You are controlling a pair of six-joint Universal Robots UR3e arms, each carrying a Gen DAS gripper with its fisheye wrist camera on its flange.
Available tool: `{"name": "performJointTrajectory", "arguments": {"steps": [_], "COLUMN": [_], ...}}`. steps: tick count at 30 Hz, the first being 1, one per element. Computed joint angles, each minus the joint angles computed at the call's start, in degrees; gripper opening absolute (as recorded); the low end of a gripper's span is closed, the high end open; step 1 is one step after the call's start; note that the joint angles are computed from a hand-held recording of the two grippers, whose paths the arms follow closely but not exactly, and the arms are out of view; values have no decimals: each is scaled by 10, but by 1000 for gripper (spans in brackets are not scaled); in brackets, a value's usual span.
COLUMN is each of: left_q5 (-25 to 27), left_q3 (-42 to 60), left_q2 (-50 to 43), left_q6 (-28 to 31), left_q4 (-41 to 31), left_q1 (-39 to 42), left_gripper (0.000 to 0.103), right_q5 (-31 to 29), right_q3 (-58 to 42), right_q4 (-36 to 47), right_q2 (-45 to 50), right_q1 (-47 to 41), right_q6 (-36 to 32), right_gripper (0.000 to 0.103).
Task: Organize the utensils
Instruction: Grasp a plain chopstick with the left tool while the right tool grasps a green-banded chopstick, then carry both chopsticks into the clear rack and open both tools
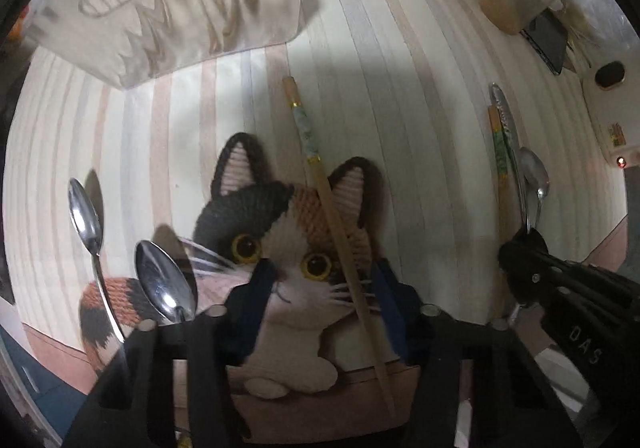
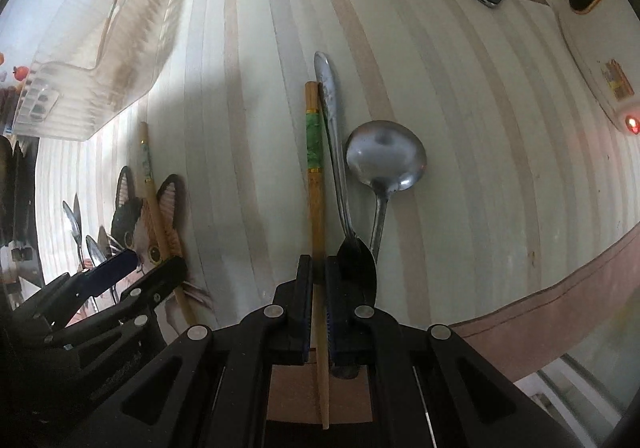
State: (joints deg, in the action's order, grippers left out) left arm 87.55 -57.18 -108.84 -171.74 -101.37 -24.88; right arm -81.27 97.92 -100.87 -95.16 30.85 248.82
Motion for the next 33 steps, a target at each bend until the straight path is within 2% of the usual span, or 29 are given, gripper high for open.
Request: {"name": "performJointTrajectory", "arguments": {"steps": [1, 2, 3, 5, 7, 13, 17, 18, 24, 33], "left_q5": [4, 11, 14, 7, 9, 3, 2, 3, 6, 4], "left_q3": [-2, -2, -1, 0, -5, -11, -6, -30, -29, -29], "left_q2": [1, 1, 0, 4, 10, 18, 12, 29, 26, 27], "left_q6": [3, 6, 10, 19, 26, 47, 47, 51, 47, 49], "left_q4": [5, 9, 10, 4, 1, -3, 2, 6, 8, 7], "left_q1": [0, -2, 1, 16, 32, 77, 79, 82, 71, 74], "left_gripper": [31, 17, 9, 4, 4, 4, 4, 5, 7, 8], "right_q5": [1, 0, 0, 1, -2, 2, -10, -15, 5, -9], "right_q3": [3, 10, 32, 24, 7, -27, -99, -105, -88, -119], "right_q4": [-1, -9, -7, -2, 6, -42, -11, -9, -18, -4], "right_q2": [-2, -3, -28, -22, -12, 52, 108, 114, 106, 122], "right_q1": [-2, 4, 6, 4, 9, 30, 43, 45, 48, 79], "right_q6": [-1, 5, 6, 3, 7, 5, -29, -19, -12, 21], "right_gripper": [6, 6, 6, 6, 6, 6, 7, 7, 8, 8]}}
